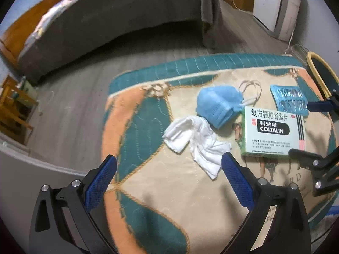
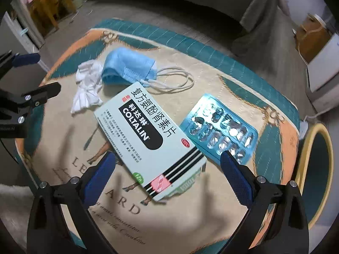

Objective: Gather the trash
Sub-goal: 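Grasp the white COLTALIN medicine box with the right tool, then carry the medicine box toward the bin with the right tool while the left grasps the white tissue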

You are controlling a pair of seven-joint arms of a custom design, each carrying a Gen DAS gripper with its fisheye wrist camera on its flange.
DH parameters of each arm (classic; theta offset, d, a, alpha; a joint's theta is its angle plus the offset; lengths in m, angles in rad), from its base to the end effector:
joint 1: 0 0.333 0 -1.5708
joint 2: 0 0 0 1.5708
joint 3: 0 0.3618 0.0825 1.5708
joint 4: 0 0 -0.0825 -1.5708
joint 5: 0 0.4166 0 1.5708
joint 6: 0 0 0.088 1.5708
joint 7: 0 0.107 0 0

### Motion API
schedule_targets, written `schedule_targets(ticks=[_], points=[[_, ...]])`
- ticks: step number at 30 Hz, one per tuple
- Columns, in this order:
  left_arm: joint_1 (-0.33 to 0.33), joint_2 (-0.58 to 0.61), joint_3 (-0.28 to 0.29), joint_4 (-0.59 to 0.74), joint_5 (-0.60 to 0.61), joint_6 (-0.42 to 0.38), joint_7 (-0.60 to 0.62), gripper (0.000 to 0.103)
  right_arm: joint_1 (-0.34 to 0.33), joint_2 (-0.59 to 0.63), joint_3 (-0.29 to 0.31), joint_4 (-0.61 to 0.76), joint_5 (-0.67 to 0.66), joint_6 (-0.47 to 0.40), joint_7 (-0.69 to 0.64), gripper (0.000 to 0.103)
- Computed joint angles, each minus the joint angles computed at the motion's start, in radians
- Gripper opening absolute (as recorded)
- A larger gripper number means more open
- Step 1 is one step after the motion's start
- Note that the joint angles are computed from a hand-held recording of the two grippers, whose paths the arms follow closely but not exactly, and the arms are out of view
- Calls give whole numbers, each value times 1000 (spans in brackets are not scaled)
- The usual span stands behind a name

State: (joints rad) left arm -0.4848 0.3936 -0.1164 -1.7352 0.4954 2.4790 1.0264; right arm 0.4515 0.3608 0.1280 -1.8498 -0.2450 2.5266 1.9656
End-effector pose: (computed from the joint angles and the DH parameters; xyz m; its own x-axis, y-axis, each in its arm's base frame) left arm 0.6076 -0.4065 0.4160 -0.3294 -0.9295 -0.1660 -0.8244 0.3689 -0.4293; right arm 0.5930 0.3812 0.3872 0.3360 -0.9416 0.0231 -0.8840 -0.3238 -0.3372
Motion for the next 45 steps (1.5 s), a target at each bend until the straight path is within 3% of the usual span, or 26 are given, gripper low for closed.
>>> schedule_targets(ticks=[6, 14, 18, 22, 25, 33, 36, 43, 45], points=[[15, 66, -9, 66, -55, -16, 75, 98, -39, 60, 34, 47, 82, 36, -118, 97], [9, 126, 4, 129, -107, -19, 148, 98, -30, 119, 41, 118, 108, -12, -235, 97], [-2, 173, 6, 186, -123, -77, 209, 98, -14, 136, 35, 143, 103, -37, -251, 97], [12, 173, -10, 183, -172, -60, 252, 95, 17, 125, 12, 132, 53, -43, -244, 84], [13, 169, -14, 180, -193, -69, 292, 83, 9, 113, 16, 119, 66, -38, -231, 79], [25, 128, -34, 145, -274, -94, 338, 33, 21, 63, 4, 71, 30, -6, -172, 75], [31, 94, -39, 101, -288, -83, 342, 24, 24, 21, 8, 27, 25, 14, -146, 75], [17, 15, -41, 8, -248, -35, 323, 20, 51, -39, -15, -11, -63, -34, -52, 75], [19, 0, -46, -13, -242, -17, 321, 14, 43, -54, -17, -21, -67, -41, -25, 75]])
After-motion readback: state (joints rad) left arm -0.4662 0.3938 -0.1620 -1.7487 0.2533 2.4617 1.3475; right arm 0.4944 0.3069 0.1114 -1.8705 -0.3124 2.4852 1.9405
